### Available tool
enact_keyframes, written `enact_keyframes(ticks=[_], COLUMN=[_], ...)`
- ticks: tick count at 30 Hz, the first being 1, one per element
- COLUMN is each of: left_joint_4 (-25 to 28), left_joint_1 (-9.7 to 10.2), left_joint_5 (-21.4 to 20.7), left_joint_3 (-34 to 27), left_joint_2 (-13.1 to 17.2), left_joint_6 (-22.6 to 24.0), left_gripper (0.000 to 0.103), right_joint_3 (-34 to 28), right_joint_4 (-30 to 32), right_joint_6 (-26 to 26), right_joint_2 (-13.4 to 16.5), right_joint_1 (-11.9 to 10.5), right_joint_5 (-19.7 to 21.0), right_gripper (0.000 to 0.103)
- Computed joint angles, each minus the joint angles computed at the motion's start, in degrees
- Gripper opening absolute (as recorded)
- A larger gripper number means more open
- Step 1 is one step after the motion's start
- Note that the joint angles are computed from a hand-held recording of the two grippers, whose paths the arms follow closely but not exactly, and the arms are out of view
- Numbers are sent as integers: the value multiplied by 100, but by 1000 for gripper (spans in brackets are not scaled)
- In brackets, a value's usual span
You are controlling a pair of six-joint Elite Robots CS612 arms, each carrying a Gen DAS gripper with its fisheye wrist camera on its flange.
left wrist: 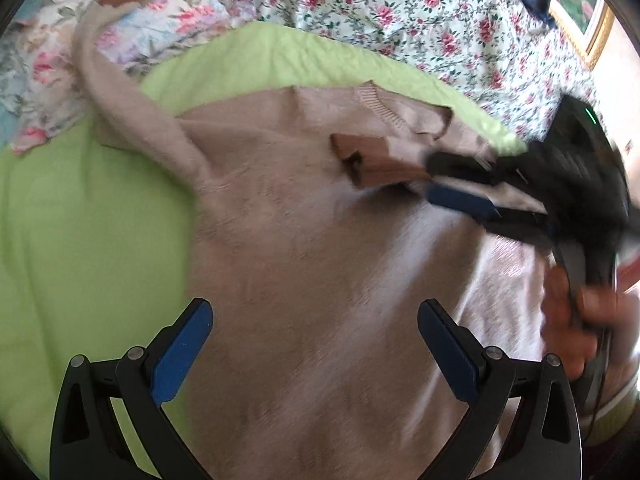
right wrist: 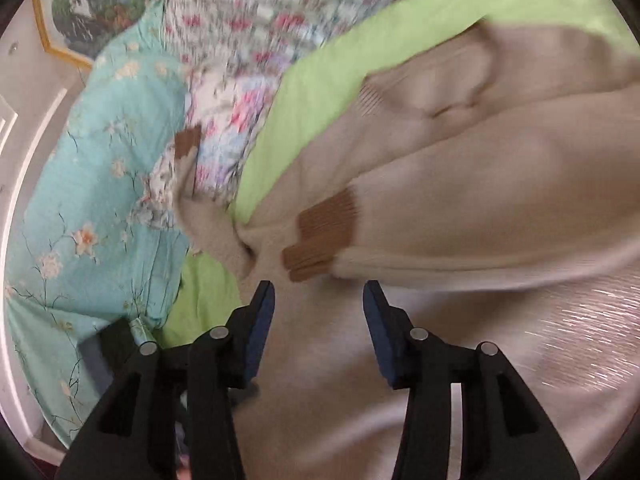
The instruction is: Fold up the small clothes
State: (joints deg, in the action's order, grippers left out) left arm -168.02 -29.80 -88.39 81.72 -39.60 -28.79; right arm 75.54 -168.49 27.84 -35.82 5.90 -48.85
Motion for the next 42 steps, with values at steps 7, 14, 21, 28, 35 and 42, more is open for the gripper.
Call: enact_keyframes(ticks=[7,14,21,28,35,42], left_joint_4=[489,656,-263,42,58,38], left_joint_1=[240,313,260,389,377,286], left_joint_5=[-1318,-1737,-851,-1226,-1173,-1078], left_joint_3=[-1464,-2551,-1601,-1698,-1586,-1713], left_joint_2=[831,1463,891,1027,992,1032], left_joint_6=[-349,-634,-23,-222,-238,179], left_gripper=[102,23,7,7,7,7], right_joint_3=[1171,1868,1803,663,315,244], right_joint_4=[-1022,-1432,-1062,305,515,788], right_joint_6=[477,937,786,-120,-418,-995], right_joint_2=[-650,-985,-959,-372,-147,-213], right_joint_1=[-372,-677,-810,-757,-745,-605], right_joint_5=[-1019,-1707,-2250,-2196,-1995,-3020], right_gripper=[48,48,53,62,11,11])
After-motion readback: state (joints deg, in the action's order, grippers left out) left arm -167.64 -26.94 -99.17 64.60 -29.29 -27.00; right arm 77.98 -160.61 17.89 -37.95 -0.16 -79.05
